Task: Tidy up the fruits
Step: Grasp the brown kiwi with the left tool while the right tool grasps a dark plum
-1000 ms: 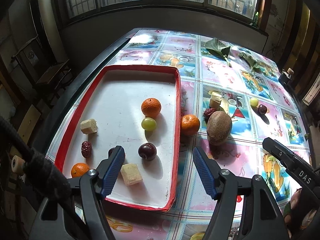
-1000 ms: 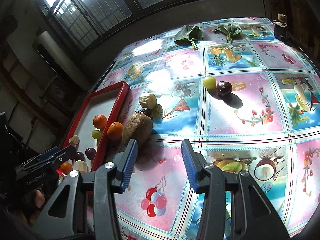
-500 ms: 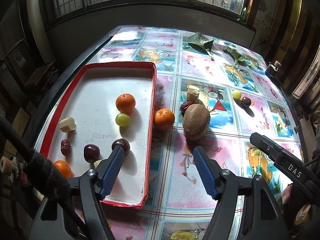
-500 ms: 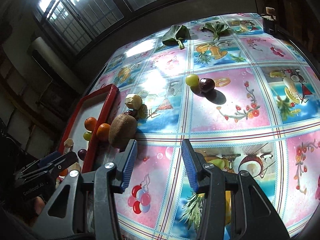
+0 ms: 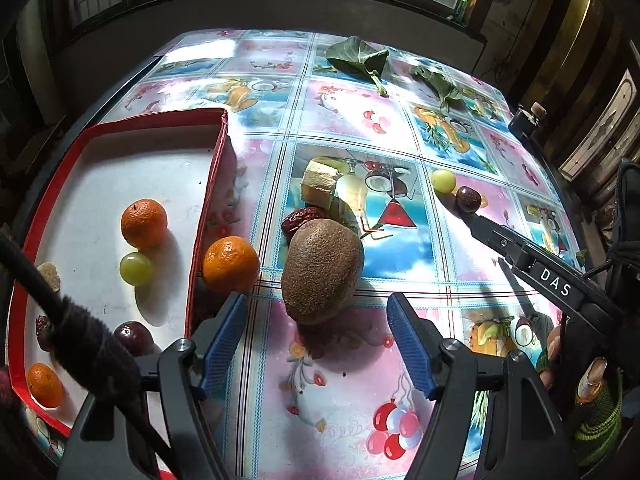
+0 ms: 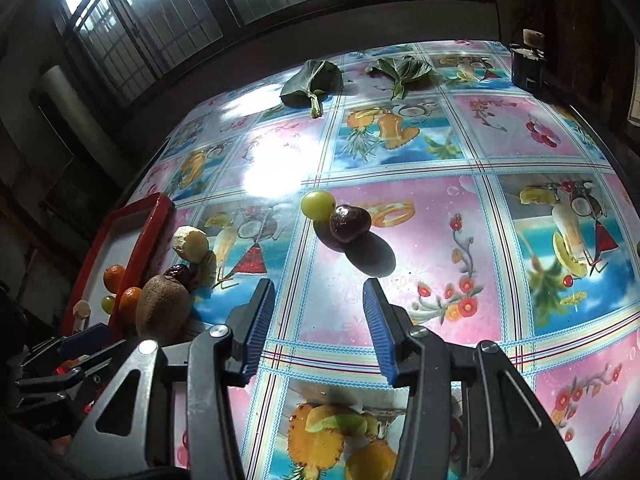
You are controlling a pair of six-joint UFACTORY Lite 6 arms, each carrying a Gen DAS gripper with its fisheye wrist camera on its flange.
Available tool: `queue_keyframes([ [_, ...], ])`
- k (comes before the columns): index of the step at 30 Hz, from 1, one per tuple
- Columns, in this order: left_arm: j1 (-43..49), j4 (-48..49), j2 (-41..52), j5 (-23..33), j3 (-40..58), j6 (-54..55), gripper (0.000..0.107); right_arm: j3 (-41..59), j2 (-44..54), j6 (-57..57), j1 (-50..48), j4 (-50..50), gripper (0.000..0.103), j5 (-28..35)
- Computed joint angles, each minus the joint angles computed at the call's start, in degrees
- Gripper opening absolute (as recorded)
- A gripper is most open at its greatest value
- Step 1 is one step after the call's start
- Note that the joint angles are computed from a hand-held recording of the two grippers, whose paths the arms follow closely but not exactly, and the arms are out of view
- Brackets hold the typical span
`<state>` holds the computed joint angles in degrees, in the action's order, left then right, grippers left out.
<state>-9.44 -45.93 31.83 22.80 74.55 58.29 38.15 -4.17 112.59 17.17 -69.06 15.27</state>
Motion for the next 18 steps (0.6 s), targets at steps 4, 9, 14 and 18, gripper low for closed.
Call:
queue_keyframes([
  [4,-2.07,4.23,3.23,-1.60,3.39,-4.87,0.072,3.36,4.66,-5.44,-5.34,1.37,0.047,-3.22],
  [9,-3.38,11.91,8.34,-1.22,8.44,-12.96,0.072,7.18,9.93,-6.27,-8.73,-0.35,0.047,-5.58],
  [14,-3.96,11.17,8.93,-3.86,7.77,-11.88,0.059,11.21,14.15,-9.36,-7.81,0.58,0.047,-3.38],
  [18,-3.60,8.94,7.99,-2.44,7.08,-9.17,0.047,12.20,15.03,-11.07,-6.50,1.84,0.028,-0.24],
])
